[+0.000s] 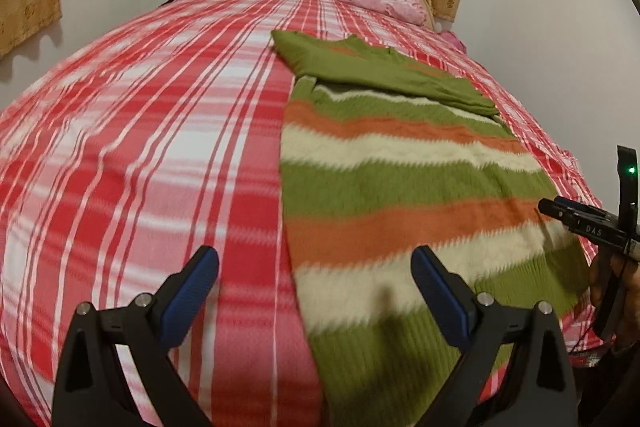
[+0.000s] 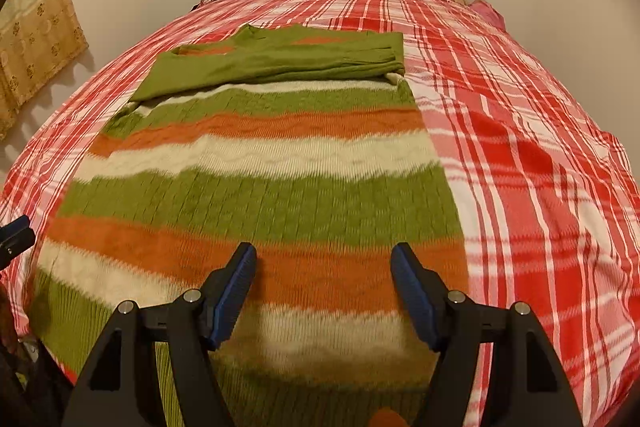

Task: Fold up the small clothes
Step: 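Open the right tool and withdraw both tools from the sweater, then grasp the ribbed sweater hem with the left tool while the right tool grasps it too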

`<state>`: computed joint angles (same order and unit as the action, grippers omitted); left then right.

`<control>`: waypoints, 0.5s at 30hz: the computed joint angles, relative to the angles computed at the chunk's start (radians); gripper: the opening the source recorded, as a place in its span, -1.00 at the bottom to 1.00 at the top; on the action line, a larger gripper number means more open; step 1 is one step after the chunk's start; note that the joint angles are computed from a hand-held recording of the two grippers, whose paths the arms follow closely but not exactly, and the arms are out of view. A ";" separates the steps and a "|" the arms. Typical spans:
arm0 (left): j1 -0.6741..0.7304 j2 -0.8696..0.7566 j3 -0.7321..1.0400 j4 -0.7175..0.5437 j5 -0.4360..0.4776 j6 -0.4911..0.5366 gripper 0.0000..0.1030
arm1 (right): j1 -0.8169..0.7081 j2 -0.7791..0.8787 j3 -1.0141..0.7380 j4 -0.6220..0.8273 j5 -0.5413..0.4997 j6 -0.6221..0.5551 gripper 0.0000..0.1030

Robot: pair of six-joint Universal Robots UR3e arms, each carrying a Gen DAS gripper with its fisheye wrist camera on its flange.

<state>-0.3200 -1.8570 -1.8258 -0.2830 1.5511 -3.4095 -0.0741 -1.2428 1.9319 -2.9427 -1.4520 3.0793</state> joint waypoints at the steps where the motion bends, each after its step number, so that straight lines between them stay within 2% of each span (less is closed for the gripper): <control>1: 0.000 0.016 -0.026 0.005 -0.007 -0.005 0.91 | 0.002 -0.008 0.013 -0.008 -0.004 -0.001 0.37; 8: -0.011 0.062 -0.118 0.031 -0.052 -0.024 0.63 | 0.008 -0.080 0.131 -0.060 -0.010 -0.008 0.37; 15: -0.016 0.064 -0.129 0.035 -0.110 -0.031 0.52 | 0.005 -0.140 0.213 -0.098 -0.014 -0.010 0.37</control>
